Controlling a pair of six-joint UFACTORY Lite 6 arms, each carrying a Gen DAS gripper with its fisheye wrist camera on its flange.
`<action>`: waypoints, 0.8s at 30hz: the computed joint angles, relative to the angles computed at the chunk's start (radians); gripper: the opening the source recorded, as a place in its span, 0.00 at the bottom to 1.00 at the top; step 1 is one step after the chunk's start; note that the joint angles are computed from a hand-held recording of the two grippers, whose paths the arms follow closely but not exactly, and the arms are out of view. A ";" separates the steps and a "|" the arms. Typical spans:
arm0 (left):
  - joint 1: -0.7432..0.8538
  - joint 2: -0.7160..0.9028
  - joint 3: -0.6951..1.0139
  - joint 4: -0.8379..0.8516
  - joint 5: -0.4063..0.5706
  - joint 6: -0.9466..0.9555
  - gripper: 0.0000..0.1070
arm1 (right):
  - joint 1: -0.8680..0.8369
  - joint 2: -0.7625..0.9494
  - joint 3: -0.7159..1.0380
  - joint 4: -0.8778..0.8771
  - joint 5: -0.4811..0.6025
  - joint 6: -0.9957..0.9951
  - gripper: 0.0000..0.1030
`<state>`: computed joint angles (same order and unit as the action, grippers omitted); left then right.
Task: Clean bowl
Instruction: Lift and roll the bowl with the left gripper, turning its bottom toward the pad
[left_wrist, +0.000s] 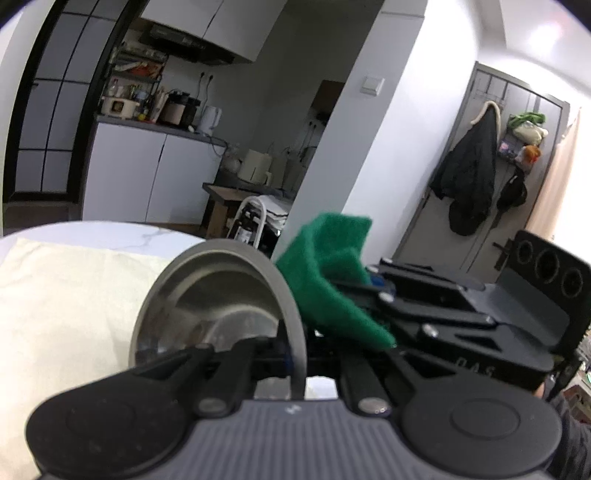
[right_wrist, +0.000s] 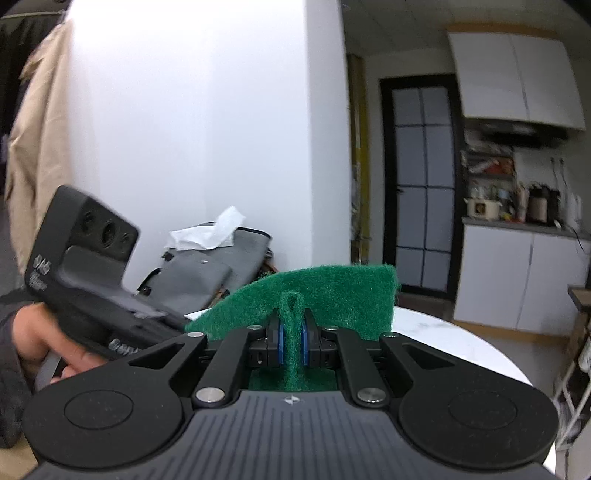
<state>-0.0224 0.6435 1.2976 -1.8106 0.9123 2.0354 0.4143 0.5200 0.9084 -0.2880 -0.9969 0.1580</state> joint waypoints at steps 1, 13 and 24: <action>0.010 0.002 0.001 0.008 0.021 -0.004 0.05 | 0.001 0.000 -0.001 -0.008 -0.008 -0.001 0.10; 0.080 0.046 0.014 0.046 0.231 -0.007 0.07 | 0.008 0.002 0.002 0.047 -0.064 -0.029 0.11; 0.084 0.075 0.030 0.058 0.261 0.001 0.07 | 0.007 0.033 0.046 0.109 -0.018 -0.038 0.11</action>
<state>0.0611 0.7184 1.3279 -1.7529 1.1733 2.0360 0.4214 0.5526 0.9547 -0.1791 -1.0146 0.1202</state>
